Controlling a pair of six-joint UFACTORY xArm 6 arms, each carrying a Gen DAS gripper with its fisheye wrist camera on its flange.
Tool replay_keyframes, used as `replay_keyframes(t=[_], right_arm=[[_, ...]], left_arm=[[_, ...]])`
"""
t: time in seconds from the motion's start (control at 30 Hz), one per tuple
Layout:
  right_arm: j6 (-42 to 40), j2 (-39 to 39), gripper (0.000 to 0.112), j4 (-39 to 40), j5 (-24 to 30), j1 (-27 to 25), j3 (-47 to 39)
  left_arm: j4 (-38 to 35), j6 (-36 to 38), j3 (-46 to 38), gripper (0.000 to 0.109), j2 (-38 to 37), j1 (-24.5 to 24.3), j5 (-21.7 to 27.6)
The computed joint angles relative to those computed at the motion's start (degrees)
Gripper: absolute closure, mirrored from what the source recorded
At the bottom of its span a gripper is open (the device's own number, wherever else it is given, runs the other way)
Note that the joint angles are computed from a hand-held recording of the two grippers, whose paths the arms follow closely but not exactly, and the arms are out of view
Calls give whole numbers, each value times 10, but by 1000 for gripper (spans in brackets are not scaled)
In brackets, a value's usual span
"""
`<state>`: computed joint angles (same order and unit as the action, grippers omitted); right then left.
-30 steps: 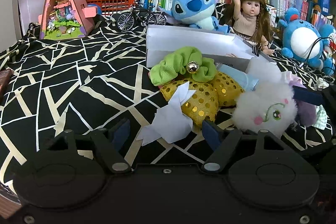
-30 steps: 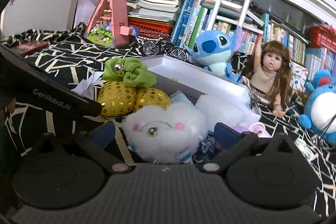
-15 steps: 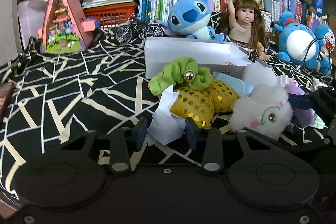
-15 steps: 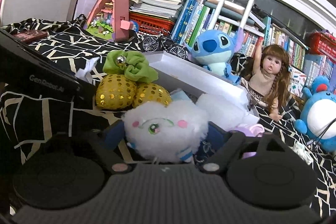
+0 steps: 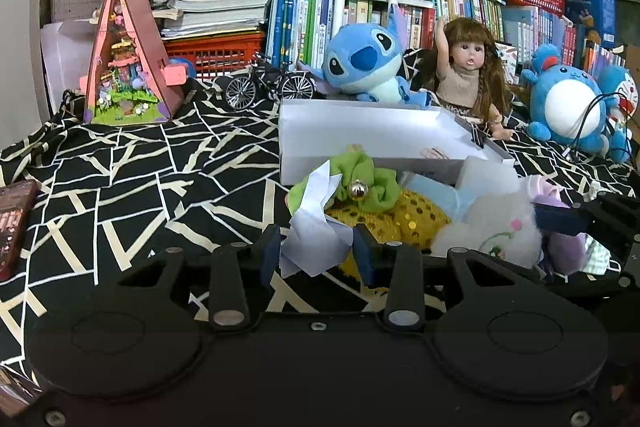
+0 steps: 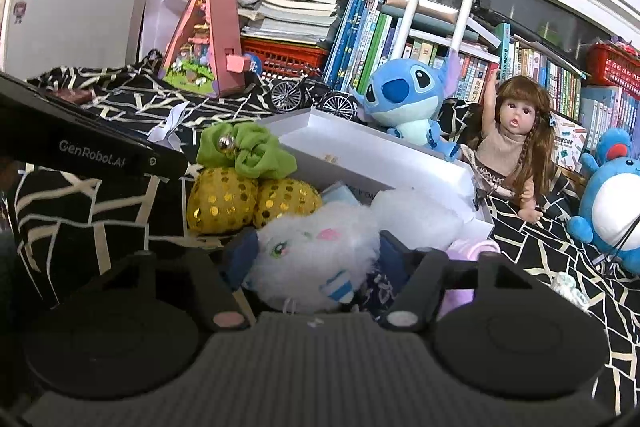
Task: Organize soft objects
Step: 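Grasp the white paper with the left tool while the right tool grasps the white fluffy plush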
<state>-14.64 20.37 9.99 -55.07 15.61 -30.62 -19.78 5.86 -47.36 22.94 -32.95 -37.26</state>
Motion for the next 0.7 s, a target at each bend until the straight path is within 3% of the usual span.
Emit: replay_keyframes(t=[0.13,0.3,0.7], right_arm=[[-8,2,47,3,-5,2,-1],[-52,15,34,22,-17,15,-2],[-87,39,30,44,-6,25,-20]], left_arm=[[1,-4,-1,71,-3,1,8],[3,-7,2,71,-3,2,17],[-3,-2,1,71,3,1,24]])
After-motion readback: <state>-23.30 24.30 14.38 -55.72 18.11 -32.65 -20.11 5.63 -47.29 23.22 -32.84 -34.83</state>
